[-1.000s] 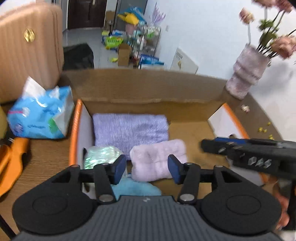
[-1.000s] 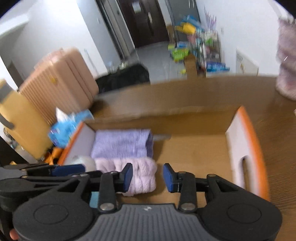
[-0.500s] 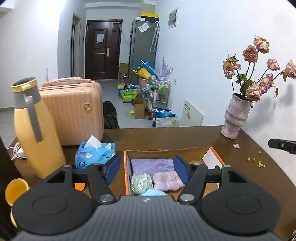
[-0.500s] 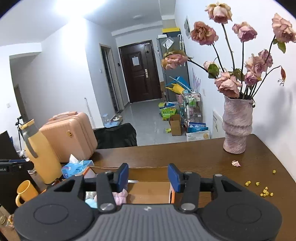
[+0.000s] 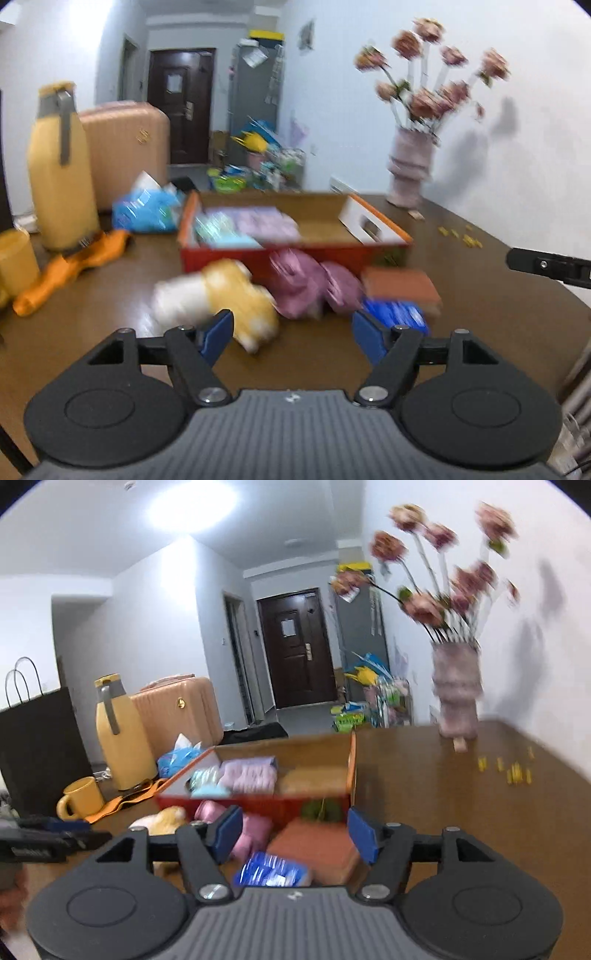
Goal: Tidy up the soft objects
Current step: 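Lower both tools onto the orange sponge and close on it, then carry the orange sponge with both tools into the box and open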
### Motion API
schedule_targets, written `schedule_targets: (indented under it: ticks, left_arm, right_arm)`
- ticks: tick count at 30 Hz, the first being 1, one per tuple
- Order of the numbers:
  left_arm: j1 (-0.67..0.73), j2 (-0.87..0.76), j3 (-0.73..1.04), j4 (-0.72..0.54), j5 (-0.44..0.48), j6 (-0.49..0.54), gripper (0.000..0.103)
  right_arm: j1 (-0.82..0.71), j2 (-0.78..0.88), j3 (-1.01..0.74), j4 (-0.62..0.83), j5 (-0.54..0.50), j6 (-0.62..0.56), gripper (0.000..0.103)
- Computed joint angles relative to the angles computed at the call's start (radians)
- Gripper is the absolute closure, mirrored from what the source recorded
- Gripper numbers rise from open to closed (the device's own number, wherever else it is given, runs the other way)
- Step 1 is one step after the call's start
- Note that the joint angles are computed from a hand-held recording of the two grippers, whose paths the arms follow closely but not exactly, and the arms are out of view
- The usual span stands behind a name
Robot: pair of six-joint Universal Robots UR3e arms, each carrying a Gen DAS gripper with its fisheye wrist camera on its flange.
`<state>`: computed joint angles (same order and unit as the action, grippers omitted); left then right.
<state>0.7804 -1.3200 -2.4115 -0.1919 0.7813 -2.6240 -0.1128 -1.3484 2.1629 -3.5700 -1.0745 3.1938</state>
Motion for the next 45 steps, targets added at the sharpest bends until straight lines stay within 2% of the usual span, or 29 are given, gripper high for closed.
schedule_targets:
  ticks: [2, 4, 6, 8, 10, 12, 14, 16, 17, 19, 22, 26, 30, 33, 38, 41, 45]
  left_arm:
    - [-0.046, 0.004, -0.006, -0.021, 0.062, 0.02, 0.03]
    - [-0.08, -0.042, 0.006, 0.029, 0.078, 0.018, 0.03]
    - [-0.124, -0.12, 0.037, 0.099, 0.084, -0.035, 0.03]
    - [-0.187, -0.218, 0.115, 0.122, 0.096, -0.102, 0.034]
    - [-0.265, -0.342, 0.229, 0.141, 0.097, -0.151, 0.044]
    - [-0.371, -0.479, 0.381, 0.153, 0.155, -0.2, 0.053]
    - [-0.457, -0.628, 0.558, 0.156, 0.196, -0.254, 0.055]
    - [-0.52, -0.76, 0.741, 0.101, 0.238, -0.282, 0.055]
    - [-0.556, -0.818, 0.834, 0.058, 0.294, -0.296, 0.055]
    - [-0.604, -0.914, 0.988, -0.024, 0.376, -0.313, 0.061]
    - [-0.602, -0.984, 1.104, -0.129, 0.349, -0.332, 0.063]
    - [-0.587, -1.006, 1.133, -0.148, 0.316, -0.358, 0.064]
    - [-0.562, -1.024, 1.197, -0.265, 0.23, -0.347, 0.062]
    - [-0.564, -1.028, 1.205, -0.268, 0.229, -0.384, 0.063]
    - [-0.567, -1.017, 1.215, -0.278, 0.242, -0.429, 0.075]
    - [-0.545, -0.947, 1.136, -0.232, 0.19, -0.455, 0.075]
    - [-0.506, -0.756, 0.89, -0.102, 0.149, -0.454, 0.075]
  right_arm:
    - [-0.05, 0.02, 0.126, -0.148, 0.066, 0.104, 0.037]
    - [-0.078, 0.011, 0.16, -0.109, 0.112, 0.054, 0.037]
    - [-0.047, 0.02, 0.165, -0.104, 0.046, 0.031, 0.037]
    - [-0.039, 0.066, 0.13, -0.115, 0.023, 0.064, 0.038]
    - [-0.03, 0.129, 0.07, -0.109, 0.013, 0.103, 0.04]
    - [-0.01, 0.181, -0.021, -0.043, -0.006, 0.107, 0.048]
    - [0.012, 0.253, -0.137, 0.009, -0.037, 0.129, 0.052]
    - [0.029, 0.33, -0.259, 0.054, -0.058, 0.147, 0.054]
    - [0.036, 0.37, -0.329, 0.088, -0.073, 0.171, 0.054]
    - [0.039, 0.442, -0.438, 0.132, -0.075, 0.205, 0.055]
    - [0.048, 0.539, -0.604, 0.248, -0.095, 0.264, 0.056]
    - [0.03, 0.612, -0.695, 0.294, -0.038, 0.316, 0.068]
    - [0.011, 0.652, -0.715, 0.266, 0.017, 0.352, 0.068]
    - [0.002, 0.668, -0.712, 0.237, 0.039, 0.367, 0.069]
    - [0.008, 0.668, -0.723, 0.234, 0.024, 0.37, 0.073]
    - [0.011, 0.61, -0.652, 0.162, 0.006, 0.362, 0.074]
    - [0.005, 0.472, -0.497, 0.076, 0.027, 0.33, 0.074]
